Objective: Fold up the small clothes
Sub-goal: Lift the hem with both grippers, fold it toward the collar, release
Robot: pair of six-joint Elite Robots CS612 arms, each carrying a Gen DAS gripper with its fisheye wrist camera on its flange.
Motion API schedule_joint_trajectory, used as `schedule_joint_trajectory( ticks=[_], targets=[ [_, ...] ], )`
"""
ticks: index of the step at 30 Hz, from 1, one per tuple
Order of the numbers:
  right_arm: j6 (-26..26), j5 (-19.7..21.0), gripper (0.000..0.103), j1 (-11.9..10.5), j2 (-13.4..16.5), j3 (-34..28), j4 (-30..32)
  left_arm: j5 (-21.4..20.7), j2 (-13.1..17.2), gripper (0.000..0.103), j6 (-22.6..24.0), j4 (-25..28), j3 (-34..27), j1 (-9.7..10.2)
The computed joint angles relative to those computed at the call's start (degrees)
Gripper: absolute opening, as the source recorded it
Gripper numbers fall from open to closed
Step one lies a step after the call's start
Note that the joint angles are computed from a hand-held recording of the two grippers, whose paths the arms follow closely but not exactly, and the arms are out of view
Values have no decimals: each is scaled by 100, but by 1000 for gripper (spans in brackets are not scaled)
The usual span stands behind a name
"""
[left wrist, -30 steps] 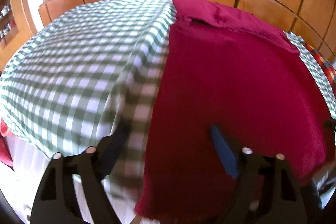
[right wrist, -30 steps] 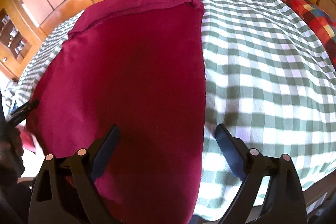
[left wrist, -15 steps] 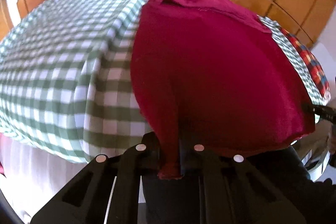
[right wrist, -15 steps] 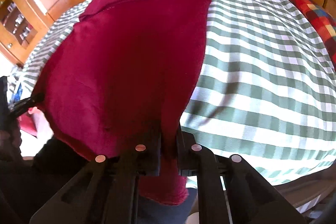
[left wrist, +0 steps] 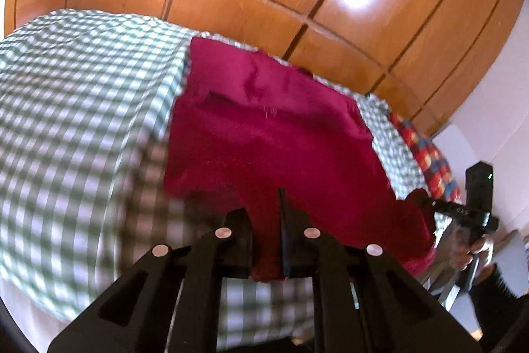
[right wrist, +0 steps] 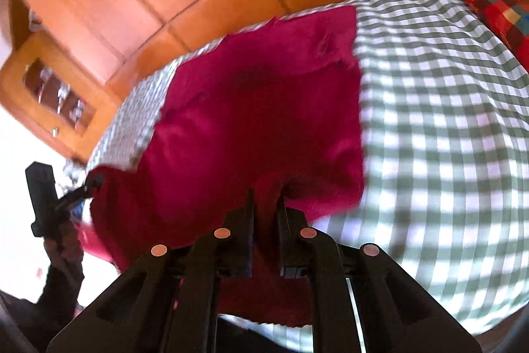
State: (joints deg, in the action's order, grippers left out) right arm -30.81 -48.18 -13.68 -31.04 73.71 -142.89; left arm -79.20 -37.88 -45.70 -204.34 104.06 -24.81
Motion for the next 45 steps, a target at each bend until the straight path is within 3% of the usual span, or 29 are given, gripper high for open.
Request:
schedule_joint_trajectory(
  ticks=[7,9,11,12,13,14,15,17,22,24,26,27,28,29,31,32,33,37,40,45],
  targets=[
    [936,-228,10,195,673,-1208,76,-113,332,11,-185,685,-935,436],
    [1147,-188,9,233,892,-1569,12,-148,444,15,-250,910,-1193,530],
    [1364,7,16,240,1038,-1843,156,-49,518,22,-418,1185,-1398,590],
    [1458,169,29,229,1093,-1956,282,-72,552,26,-520,1197,-1443,614],
    [1603,453,62,190,1128,-2014,361,-106,582,37,-665,1127,-1463,641],
    [1773,583,81,163,1136,-1992,200,2,591,56,-774,1015,-1426,630],
    [2023,710,94,100,1088,-1839,-201,261,571,65,-821,960,-1341,578],
    [1906,799,94,23,985,-1632,-283,590,505,74,-737,933,-1166,528],
    [1360,334,94,-115,714,-986,-444,349,461,77,-804,514,-677,527],
    [1085,102,91,-92,661,-796,-464,258,465,76,-613,670,-610,472],
    [979,-24,83,-36,666,-720,-557,246,492,69,-387,942,-655,401],
    [961,-77,74,14,707,-758,-574,293,505,67,-353,1102,-682,353],
    [954,-165,65,48,732,-768,-664,320,524,60,-325,1154,-710,328],
    [937,-376,59,122,782,-802,-862,224,553,44,-267,1121,-743,330],
    [839,-564,33,206,843,-910,-819,184,566,34,-341,1328,-815,331],
    [789,-599,30,208,809,-863,-832,189,573,26,-314,1355,-840,328],
    [675,-647,25,210,770,-807,-868,167,563,25,-282,1371,-841,327],
    [351,-684,21,117,556,-482,-952,181,456,21,-85,1234,-658,268],
    [173,-721,21,48,438,-303,-897,-55,381,21,-77,1094,-475,231],
    [-380,-1053,21,-142,123,253,-711,-270,181,21,26,1025,-109,-42]
  ],
)
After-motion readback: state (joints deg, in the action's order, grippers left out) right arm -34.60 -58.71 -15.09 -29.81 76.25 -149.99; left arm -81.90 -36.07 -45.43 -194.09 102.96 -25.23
